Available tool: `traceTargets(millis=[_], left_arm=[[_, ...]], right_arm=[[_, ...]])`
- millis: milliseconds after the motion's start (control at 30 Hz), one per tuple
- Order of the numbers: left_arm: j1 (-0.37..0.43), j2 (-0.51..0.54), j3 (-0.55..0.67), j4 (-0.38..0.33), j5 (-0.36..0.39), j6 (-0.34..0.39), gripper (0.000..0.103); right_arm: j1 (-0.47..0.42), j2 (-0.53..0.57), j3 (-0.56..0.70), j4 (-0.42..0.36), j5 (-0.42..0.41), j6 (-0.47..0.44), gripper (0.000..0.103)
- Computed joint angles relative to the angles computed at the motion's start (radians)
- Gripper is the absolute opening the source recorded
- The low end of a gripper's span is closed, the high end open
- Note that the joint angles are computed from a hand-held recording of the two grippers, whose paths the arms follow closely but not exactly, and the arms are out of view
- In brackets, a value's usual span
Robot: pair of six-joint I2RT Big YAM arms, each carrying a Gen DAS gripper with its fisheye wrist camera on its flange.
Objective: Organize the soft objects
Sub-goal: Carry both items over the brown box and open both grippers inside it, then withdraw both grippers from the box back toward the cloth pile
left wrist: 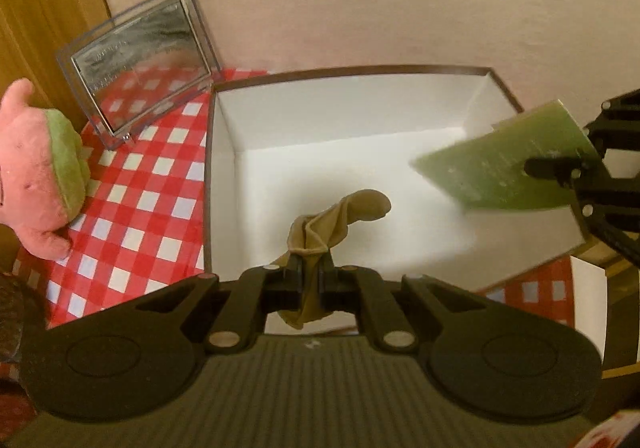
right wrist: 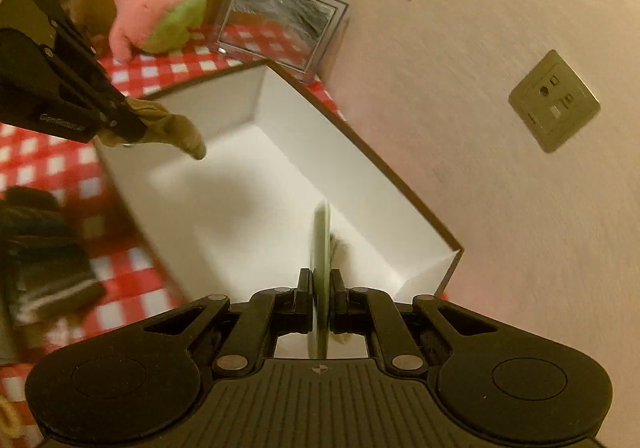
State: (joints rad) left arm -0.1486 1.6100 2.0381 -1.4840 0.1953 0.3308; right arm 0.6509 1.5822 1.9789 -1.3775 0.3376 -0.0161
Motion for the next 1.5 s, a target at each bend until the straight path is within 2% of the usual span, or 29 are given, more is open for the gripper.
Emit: traceTargets(millis=[100, 267, 300, 367, 433, 467, 533, 667, 800, 867, 1033, 1500], left_arm=[[-0.007, 0.023, 0.006, 0.007, -0.008, -0.01, 0.007], [-0.015, 0.055, 0.013, 0.014, -0.003, -0.015, 0.008], [-0.017, 0.059, 0.013, 0.014, -0.002, -0.015, 0.008], [-0.019, 0.067, 0.012, 0.017, -0.001, -0.013, 0.01], [-0.02, 0.073, 0.014, 0.019, 0.007, -0.015, 0.011], [-0.02, 0.075, 0.016, 0.019, 0.014, -0.014, 0.011], [-0.021, 0.082, 0.025, 0.015, 0.027, -0.01, 0.011], [-0.025, 0.085, 0.033, 0.021, 0.041, -0.003, 0.013], [-0.024, 0.077, 0.032, 0.018, 0.053, -0.002, 0.021], [-0.019, 0.073, 0.03, 0.011, 0.056, 0.003, 0.021], [-0.002, 0.043, 0.004, 0.002, 0.065, 0.012, 0.022], [0.033, -0.062, -0.03, -0.025, 0.077, 0.02, 0.026]], right_arm=[[0.0, 0.013, -0.027, 0.056, 0.056, -0.062, 0.007], [-0.006, 0.013, -0.116, 0.138, 0.033, -0.079, 0.007], [-0.006, 0.014, -0.132, 0.148, 0.038, -0.069, 0.011], [-0.02, 0.013, -0.151, 0.161, -0.008, -0.023, 0.027], [-0.037, 0.0, -0.176, 0.198, -0.06, 0.034, 0.073], [-0.042, -0.015, -0.2, 0.235, -0.067, 0.054, 0.08], [-0.057, -0.029, -0.217, 0.262, -0.121, 0.083, 0.081], [-0.088, -0.024, -0.194, 0.218, -0.203, 0.201, 0.081], [-0.11, -0.032, -0.193, 0.218, -0.26, 0.311, 0.081], [-0.115, -0.04, -0.194, 0.223, -0.286, 0.348, 0.081], [-0.108, -0.105, -0.261, 0.262, -0.305, 0.417, 0.081], [-0.051, -0.237, -0.338, 0.33, -0.263, 0.531, 0.081]])
